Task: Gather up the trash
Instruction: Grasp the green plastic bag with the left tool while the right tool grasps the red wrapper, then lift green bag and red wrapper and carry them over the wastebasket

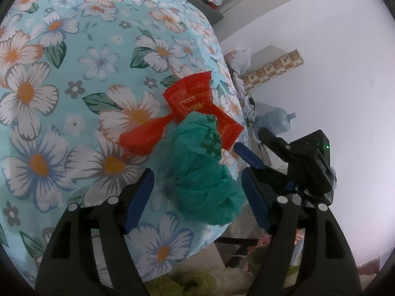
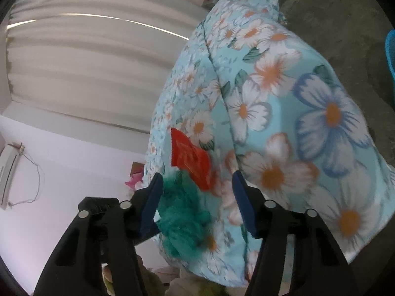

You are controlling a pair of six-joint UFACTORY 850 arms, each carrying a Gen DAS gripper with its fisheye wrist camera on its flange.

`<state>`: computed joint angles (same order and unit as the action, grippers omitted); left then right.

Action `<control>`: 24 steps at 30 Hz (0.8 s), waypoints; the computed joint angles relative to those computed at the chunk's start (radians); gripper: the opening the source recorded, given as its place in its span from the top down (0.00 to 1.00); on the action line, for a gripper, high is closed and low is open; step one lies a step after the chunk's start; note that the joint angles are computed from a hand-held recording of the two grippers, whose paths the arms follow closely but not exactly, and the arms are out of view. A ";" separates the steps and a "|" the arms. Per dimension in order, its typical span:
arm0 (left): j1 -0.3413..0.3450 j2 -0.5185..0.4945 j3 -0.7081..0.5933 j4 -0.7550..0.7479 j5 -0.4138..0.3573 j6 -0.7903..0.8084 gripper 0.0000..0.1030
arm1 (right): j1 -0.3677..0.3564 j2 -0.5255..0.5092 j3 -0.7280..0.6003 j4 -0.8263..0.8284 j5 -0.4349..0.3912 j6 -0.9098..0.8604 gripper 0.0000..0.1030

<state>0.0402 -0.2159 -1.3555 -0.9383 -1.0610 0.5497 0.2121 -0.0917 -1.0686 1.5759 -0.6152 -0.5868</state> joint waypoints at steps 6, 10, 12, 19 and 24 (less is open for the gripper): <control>-0.049 0.012 -0.005 0.108 0.082 -0.075 0.34 | 0.022 -0.092 -0.091 -0.110 0.017 0.109 0.69; -0.068 0.016 0.007 0.105 0.099 -0.063 0.43 | 0.037 -0.119 -0.121 -0.151 0.045 0.155 0.92; -0.068 0.023 0.013 0.084 0.096 -0.036 0.55 | 0.036 -0.109 -0.113 -0.149 0.066 0.152 0.94; -0.062 0.096 0.031 0.182 0.190 -0.007 0.57 | 0.033 -0.014 -0.066 -0.367 0.187 0.329 0.94; -0.107 0.106 0.014 0.432 0.275 -0.112 0.56 | 0.031 0.052 -0.006 -0.553 0.228 0.520 0.93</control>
